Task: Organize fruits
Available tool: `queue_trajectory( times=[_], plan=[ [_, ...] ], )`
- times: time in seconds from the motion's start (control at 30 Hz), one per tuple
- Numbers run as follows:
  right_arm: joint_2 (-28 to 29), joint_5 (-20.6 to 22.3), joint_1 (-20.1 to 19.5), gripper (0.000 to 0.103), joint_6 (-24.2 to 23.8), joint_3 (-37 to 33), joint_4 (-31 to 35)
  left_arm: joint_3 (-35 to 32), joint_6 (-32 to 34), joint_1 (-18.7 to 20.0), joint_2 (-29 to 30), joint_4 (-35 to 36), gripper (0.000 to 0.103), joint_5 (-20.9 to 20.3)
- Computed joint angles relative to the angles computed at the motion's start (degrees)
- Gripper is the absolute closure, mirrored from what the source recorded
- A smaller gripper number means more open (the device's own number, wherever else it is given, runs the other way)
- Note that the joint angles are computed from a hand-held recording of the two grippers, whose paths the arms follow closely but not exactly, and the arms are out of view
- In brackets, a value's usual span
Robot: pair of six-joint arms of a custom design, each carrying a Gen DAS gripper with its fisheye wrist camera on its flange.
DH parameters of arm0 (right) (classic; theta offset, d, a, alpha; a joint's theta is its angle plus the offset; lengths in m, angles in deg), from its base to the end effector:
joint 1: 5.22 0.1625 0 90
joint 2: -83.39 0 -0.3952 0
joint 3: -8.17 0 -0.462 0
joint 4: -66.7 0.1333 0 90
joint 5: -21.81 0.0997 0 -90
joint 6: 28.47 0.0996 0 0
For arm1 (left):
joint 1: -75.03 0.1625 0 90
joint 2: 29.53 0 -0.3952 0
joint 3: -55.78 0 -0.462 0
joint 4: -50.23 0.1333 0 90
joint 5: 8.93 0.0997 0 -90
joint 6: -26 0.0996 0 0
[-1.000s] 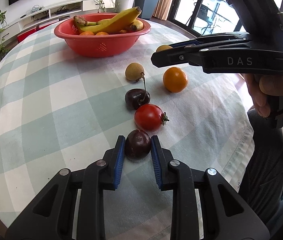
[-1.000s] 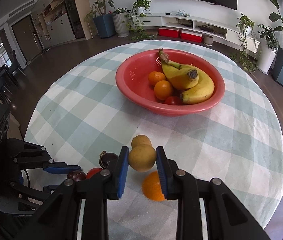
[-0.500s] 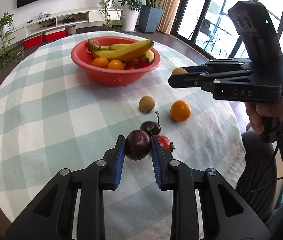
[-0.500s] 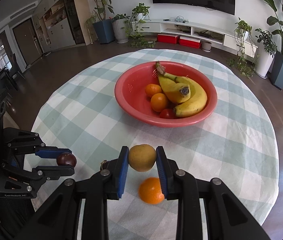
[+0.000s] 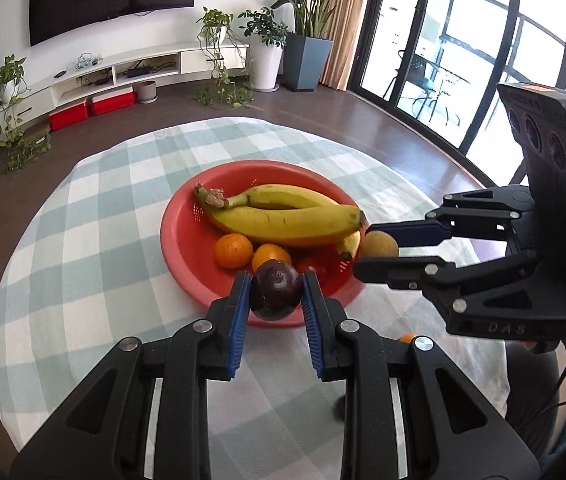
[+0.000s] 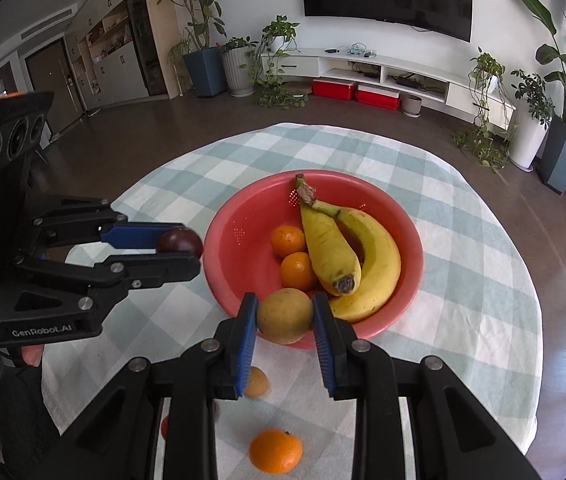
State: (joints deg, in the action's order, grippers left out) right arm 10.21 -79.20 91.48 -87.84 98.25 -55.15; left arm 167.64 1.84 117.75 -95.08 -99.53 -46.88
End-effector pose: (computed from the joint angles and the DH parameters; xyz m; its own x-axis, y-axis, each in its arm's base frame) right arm 0.1926 -0.6600 0.3378 -0.4026 -0.8591 0.3160 -0.9012 0.4324 0.0273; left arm -0.2926 -0.5586 0.1518 -0.7961 0.0286 -0.6045 0.4260 0.7360 -0.5261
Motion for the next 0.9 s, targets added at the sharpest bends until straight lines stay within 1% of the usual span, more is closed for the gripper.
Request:
queue_trajectory(
  times=[0.17, 0.3, 0.5, 0.73, 0.9],
  plan=[
    [2.36, -1.01, 0.45, 0.073, 0.18, -0.89, -0.60, -4.48, 3.08, 3.26, 2.90, 1.25, 0.079, -0.62],
    [3.46, -2.94, 0.77, 0.073, -0.27, -0.36, -2.49, -6.42, 4.44, 5.28, 4.94, 1.89, 0.079, -1.30],
    [3.97, -5.57, 0.95, 0.073, -2.03, 1.44, -5.61, -7.55, 5.82, 6.69, 7.18, 1.77, 0.079, -0.88],
    [4.06, -5.70, 0.92, 0.073, -1.34, 1.55, -6.10, -7.89, 5.60, 7.74, 8.08, 1.65, 0.079, -1.36],
    [4.54, -5.79, 0.83, 0.074, -0.33, 1.52, -6.83, -8.02, 4.69, 7.65, 8.29, 2.23, 0.079, 0.03]
  ],
)
